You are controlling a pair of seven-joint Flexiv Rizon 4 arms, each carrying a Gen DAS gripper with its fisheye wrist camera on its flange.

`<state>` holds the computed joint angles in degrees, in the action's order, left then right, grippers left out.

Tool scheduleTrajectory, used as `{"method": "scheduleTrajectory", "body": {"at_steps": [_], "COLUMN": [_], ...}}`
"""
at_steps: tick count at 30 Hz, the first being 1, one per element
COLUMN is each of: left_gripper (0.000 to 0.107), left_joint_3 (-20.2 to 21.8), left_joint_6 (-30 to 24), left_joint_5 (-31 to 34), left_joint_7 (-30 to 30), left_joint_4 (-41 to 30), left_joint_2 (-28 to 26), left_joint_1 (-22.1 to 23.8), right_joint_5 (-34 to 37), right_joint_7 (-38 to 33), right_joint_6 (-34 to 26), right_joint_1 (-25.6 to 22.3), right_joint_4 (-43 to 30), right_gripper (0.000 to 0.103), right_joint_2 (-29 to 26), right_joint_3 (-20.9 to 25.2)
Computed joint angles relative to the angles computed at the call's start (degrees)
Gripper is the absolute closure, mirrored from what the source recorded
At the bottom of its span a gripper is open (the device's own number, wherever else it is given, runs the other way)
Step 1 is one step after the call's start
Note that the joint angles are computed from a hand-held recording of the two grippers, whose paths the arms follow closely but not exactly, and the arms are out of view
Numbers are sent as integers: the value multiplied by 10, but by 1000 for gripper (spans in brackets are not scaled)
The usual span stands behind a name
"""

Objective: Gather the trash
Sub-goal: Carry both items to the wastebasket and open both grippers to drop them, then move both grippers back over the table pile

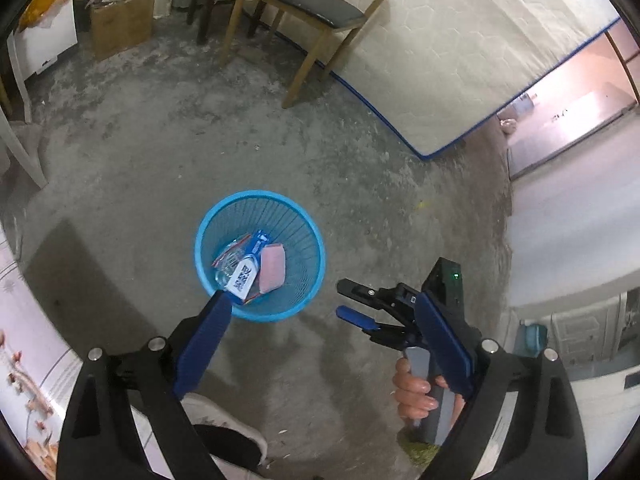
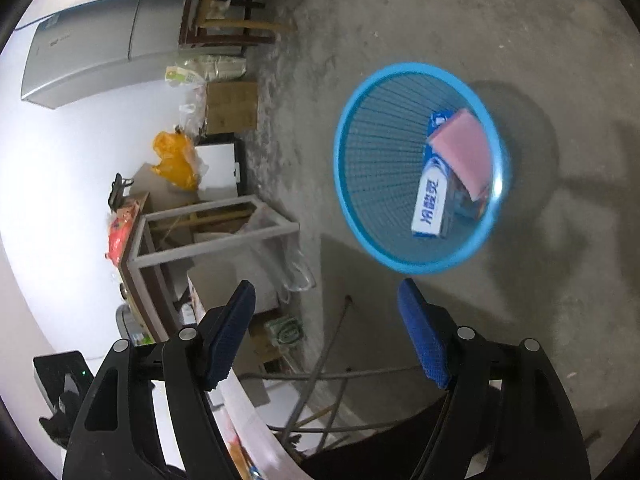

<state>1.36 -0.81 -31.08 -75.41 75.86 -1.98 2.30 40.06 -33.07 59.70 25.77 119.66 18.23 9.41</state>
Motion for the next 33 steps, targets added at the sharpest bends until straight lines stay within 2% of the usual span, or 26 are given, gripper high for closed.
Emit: {"method": "scheduleTrajectory", "body": {"at_steps": [9, 12, 17, 20, 25, 29, 33], "left_gripper": [16, 16, 16, 16, 16, 16, 16], "left_joint_3": [57, 87, 144, 186, 251, 290, 319], "left_joint_6": [-56, -82, -95, -93, -58, -41, -46], "left_joint_5": [-34, -57, -63, -61, -65, -54, -39], "left_joint_7": [59, 87, 153, 183, 205, 214, 209], "left_joint_4": [14, 8, -7, -16, -7, 21, 54], "left_joint_2": [70, 90, 125, 142, 162, 174, 176], "left_joint_1": [46, 71, 122, 159, 218, 255, 293], "right_joint_5": [-57, -91, -145, -158, -155, -149, -106], "right_joint_7": [57, 69, 51, 20, -52, -113, -181], "right_joint_6": [-25, -40, -50, -57, -87, -126, -164], "right_joint_1": [-4, 3, 29, 56, 99, 122, 139], "right_joint_4": [38, 31, -16, -59, -157, -263, -390], "right_gripper": [32, 31, 25, 25, 24, 24, 24], "right_joint_2": [70, 94, 86, 61, -14, -97, -196], "right_joint_3": [28, 35, 42, 40, 40, 56, 79]}}
